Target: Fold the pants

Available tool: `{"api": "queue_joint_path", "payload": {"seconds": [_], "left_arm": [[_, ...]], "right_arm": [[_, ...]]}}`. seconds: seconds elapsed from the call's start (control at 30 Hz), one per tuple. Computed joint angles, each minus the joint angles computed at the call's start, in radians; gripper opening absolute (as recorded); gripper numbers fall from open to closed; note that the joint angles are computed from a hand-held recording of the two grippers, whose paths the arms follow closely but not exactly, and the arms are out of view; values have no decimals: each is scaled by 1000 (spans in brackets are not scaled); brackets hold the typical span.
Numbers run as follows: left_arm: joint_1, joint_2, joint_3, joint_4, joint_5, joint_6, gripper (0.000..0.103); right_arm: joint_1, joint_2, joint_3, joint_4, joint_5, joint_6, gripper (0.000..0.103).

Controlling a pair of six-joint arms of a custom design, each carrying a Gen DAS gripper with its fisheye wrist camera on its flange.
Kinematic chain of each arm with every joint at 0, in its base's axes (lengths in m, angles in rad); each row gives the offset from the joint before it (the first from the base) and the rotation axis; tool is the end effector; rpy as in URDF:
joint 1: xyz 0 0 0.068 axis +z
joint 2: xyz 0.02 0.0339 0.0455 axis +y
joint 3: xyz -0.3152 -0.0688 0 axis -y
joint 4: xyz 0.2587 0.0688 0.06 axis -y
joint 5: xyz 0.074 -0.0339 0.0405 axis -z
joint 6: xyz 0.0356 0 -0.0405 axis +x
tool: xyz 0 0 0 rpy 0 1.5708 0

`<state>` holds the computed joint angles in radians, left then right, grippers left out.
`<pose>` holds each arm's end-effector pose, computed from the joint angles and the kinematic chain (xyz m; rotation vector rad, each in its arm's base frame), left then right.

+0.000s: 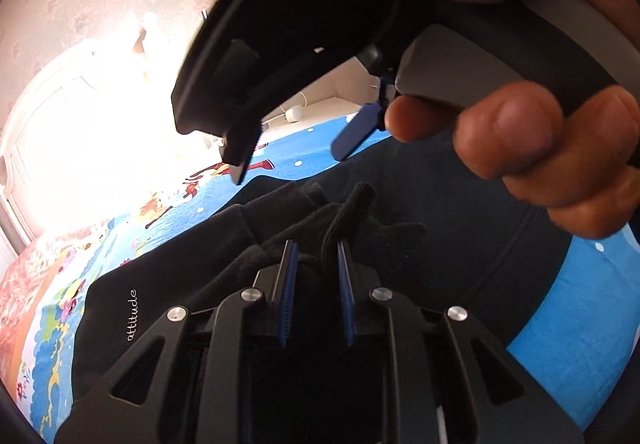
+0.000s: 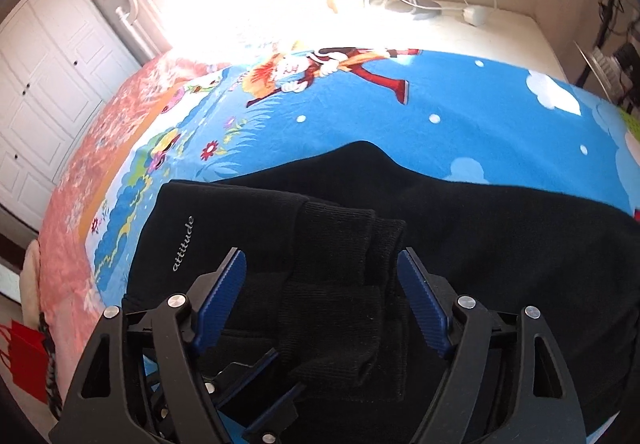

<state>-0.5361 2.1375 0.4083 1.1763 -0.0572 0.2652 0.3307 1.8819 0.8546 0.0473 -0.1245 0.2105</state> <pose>0.2597 -0.1519 0.0570 0.7972 1.9691 -0.0998 0.3414 0.1219 0.1324 -0.2039 2.5734 0.3650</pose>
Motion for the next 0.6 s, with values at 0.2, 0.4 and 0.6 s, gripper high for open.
{"api": "queue_joint_path", "payload": {"seconds": [0.2,0.4,0.6], "left_arm": [[62,-15,20,-90,158,-82,43],[301,-84,-179,136,402,-286,47],[797,-62,-321,215,562,-333,45]], "right_arm": [[22,205,166,-122,70,-66,52],[18,237,133,-31,118,-42,63],[109,189,133,-78,342,34,64]]}}
